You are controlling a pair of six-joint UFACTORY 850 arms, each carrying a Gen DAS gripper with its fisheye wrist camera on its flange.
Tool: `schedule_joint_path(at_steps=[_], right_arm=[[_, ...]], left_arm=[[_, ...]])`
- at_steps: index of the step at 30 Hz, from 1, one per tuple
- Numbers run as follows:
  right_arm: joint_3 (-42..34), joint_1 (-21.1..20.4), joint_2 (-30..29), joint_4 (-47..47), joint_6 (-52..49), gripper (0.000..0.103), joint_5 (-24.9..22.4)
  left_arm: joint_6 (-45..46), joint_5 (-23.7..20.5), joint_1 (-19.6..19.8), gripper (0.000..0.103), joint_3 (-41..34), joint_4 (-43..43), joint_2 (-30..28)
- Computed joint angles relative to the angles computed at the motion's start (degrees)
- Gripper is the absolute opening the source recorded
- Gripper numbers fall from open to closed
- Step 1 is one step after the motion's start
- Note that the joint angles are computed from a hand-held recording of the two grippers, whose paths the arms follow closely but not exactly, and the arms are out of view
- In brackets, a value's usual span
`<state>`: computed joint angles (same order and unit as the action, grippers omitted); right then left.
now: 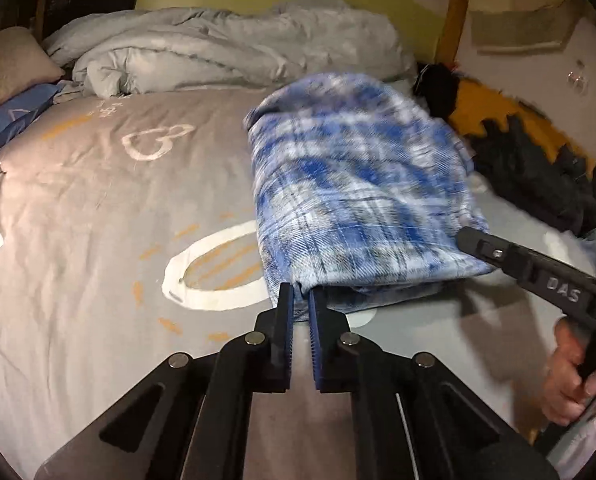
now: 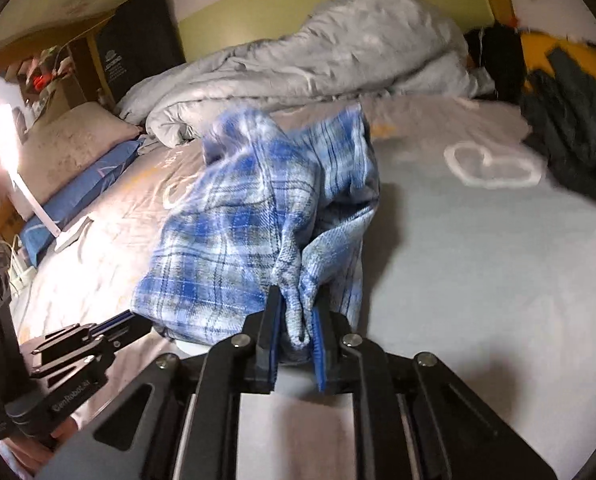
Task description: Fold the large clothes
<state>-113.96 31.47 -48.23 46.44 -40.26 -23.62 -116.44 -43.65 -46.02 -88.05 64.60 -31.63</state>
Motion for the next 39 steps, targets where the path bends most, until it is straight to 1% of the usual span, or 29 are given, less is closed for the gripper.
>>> schedule_joint_path(at_steps=[1,2,3,4,5,6,7,8,9,11,12,13,14,16,17,19,21,22,23,24,26,27,28,29,30,32,35,37,39], right_arm=[[0.7,0.0,0.7,0.1,-0.1,0.025,1.2],[1.6,-0.2,1.5,0.6,0.2,0.037,2.5],[2.2,-0.4,2.0,2.0,-0.2,0.039,3.5],[2.9,-0.7,2.6,4.4,-1.4,0.039,4.6],[3.1,-0.9,2.9,4.7,-1.1,0.041,5.2],[3.0,-1.1,3.1,4.2,0.0,0.044,5.9],[3.0,-1.1,3.2,4.4,0.1,0.051,6.4],[2.5,-1.2,3.0,4.2,0.2,0.058,6.4],[1.9,-1.2,2.7,2.8,1.3,0.059,5.9],[-0.9,-0.8,1.0,-5.5,8.7,0.062,4.1],[-2.0,-0.5,0.2,-9.7,12.7,0.062,3.4],[-4.1,-0.2,-1.2,-15.7,18.1,0.062,1.8],[-5.8,0.1,-2.4,-20.1,21.7,0.062,0.6],[-5.2,0.1,-2.5,-22.9,24.0,0.062,0.7],[-5.3,0.1,-2.7,-23.1,24.5,0.062,0.5],[-5.2,0.1,-2.8,-24.6,25.3,0.063,0.8],[-4.8,0.1,-2.5,-24.5,24.5,0.065,1.2],[-4.9,0.1,-2.6,-24.7,24.6,0.066,1.2],[-5.3,0.1,-2.9,-24.8,25.1,0.066,1.0],[-6.0,0.0,-3.4,-25.1,25.6,0.066,0.5],[-7.5,0.0,-4.4,-25.4,26.5,0.068,-0.5],[-7.9,0.0,-4.7,-25.7,26.9,0.068,-0.7],[-8.2,0.0,-5.0,-26.0,27.4,0.069,-1.0],[-8.3,0.0,-5.0,-26.3,27.7,0.07,-1.0],[-8.5,-0.1,-5.2,-26.2,27.5,0.071,-1.1],[-8.8,-0.2,-5.4,-25.9,27.2,0.072,-1.3],[-7.7,-0.4,-4.8,-23.4,25.4,0.072,-0.3],[-6.4,-0.4,-3.8,-22.2,24.3,0.072,0.9],[-5.2,-0.3,-2.9,-21.6,23.5,0.072,2.0]], left_arm=[[-3.1,1.6,-0.1,0.007,1.6,3.0,1.3],[-6.4,3.2,-0.1,0.008,3.0,6.4,2.6],[-9.5,4.2,-0.1,0.008,4.2,9.9,3.9],[-11.3,4.3,-0.1,0.008,4.7,12.2,4.8],[-12.0,4.1,0.1,0.008,4.6,13.2,5.3],[-11.2,3.7,0.8,0.008,3.9,12.2,5.6],[-9.3,3.8,1.6,0.008,3.0,9.8,5.5],[-6.4,5.0,3.3,0.009,1.8,6.0,5.4],[-4.5,6.4,4.8,0.011,0.8,3.3,5.0],[-0.2,10.4,8.8,0.022,-1.5,-3.7,3.4],[0.2,13.4,10.8,0.026,-1.9,-6.3,2.9],[-1.1,17.9,12.8,0.027,-1.6,-7.5,2.5],[-3.2,20.7,14.4,0.027,-1.6,-7.7,2.0],[-5.3,20.7,16.1,0.029,-3.1,-7.3,0.4],[-3.1,22.2,17.2,0.03,-3.9,-9.8,-0.6],[2.3,26.6,19.4,0.03,-5.1,-17.5,-2.4],[1.6,29.5,20.8,0.029,-5.3,-19.6,-3.7],[-0.8,31.2,21.5,0.027,-5.4,-18.4,-4.4],[-4.6,32.3,22.0,0.02,-5.5,-15.3,-4.8],[-6.5,32.5,22.4,0.016,-5.8,-13.6,-5.1],[-9.1,31.9,23.4,0.003,-7.5,-10.9,-6.3],[-10.7,30.1,23.6,0.0,-8.6,-8.9,-6.7],[-11.7,27.3,23.6,0.0,-10.0,-6.5,-6.9],[-10.9,25.7,23.6,0.0,-11.2,-4.9,-7.1],[-8.1,24.7,23.8,0.0,-12.4,-5.1,-7.2],[1.5,21.4,23.5,0.0,-15.8,-9.4,-7.8],[10.1,16.2,21.5,0.0,-18.8,-9.3,-7.6],[15.6,12.4,19.5,0.0,-19.8,-10.3,-7.3],[17.1,10.7,17.5,0.0,-19.3,-9.6,-6.3]])
